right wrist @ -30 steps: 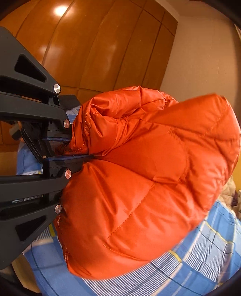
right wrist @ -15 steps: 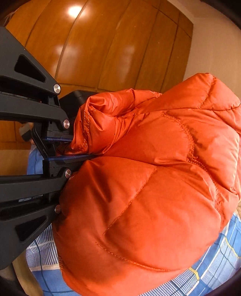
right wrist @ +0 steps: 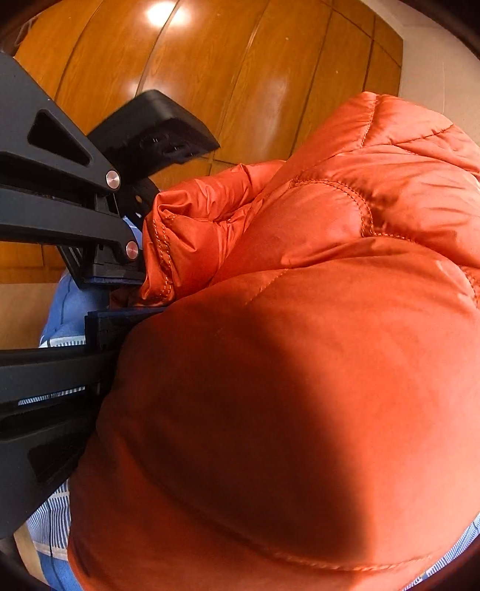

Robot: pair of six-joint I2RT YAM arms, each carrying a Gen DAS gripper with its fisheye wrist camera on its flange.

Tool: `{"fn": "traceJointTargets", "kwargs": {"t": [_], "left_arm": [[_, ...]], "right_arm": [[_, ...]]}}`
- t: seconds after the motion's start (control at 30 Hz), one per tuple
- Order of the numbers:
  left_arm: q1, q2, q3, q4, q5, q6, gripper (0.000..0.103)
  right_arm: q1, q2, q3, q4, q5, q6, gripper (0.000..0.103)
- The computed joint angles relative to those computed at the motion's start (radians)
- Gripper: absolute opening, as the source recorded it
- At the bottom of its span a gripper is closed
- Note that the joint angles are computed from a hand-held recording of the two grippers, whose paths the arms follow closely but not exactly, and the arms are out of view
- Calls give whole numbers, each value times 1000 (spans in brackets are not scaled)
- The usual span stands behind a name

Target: Fold large clothes

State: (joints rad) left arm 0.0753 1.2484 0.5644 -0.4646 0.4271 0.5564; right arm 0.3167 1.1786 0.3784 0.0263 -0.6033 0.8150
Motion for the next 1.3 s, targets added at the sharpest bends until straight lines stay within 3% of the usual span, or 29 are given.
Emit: {"fn": "traceJointTargets", "kwargs": {"t": [0.13,0.2,0.37,0.43,0.6,0.67,0.77,0.93,1.07,1.17,1.23,1.3], "left_arm": [[55,-22,34,-100,47,63,44],[82,-19,62,-152,72,100,44],[151,-2,140,-257,97,196,44],[128,-42,143,-283,83,189,44],[61,-128,140,-315,50,143,45],[54,-135,153,-328,53,143,45],[47,-154,161,-342,51,150,45],[18,-174,158,-359,48,137,45],[91,-138,237,-452,120,208,45],[174,-88,317,-533,235,251,51],[203,-54,358,-578,285,269,60],[209,-27,388,-603,301,275,62]], "right_arm": [[-24,31,-8,34,-8,-23,9],[-35,-37,-37,-14,-29,-41,9],[-95,-24,-30,-31,-92,-87,9],[-69,-34,-44,-11,-85,-58,9],[-140,17,-51,9,-158,-128,9],[-110,-65,-109,-2,-151,-117,9],[-23,-81,-141,79,-90,-22,9],[-26,-63,-159,120,-100,-36,9],[-43,-52,-176,143,-118,-72,9],[-7,-60,-187,167,-82,-67,9],[10,-63,-195,182,-62,-67,9],[23,-99,-204,162,-31,-90,9]]}}
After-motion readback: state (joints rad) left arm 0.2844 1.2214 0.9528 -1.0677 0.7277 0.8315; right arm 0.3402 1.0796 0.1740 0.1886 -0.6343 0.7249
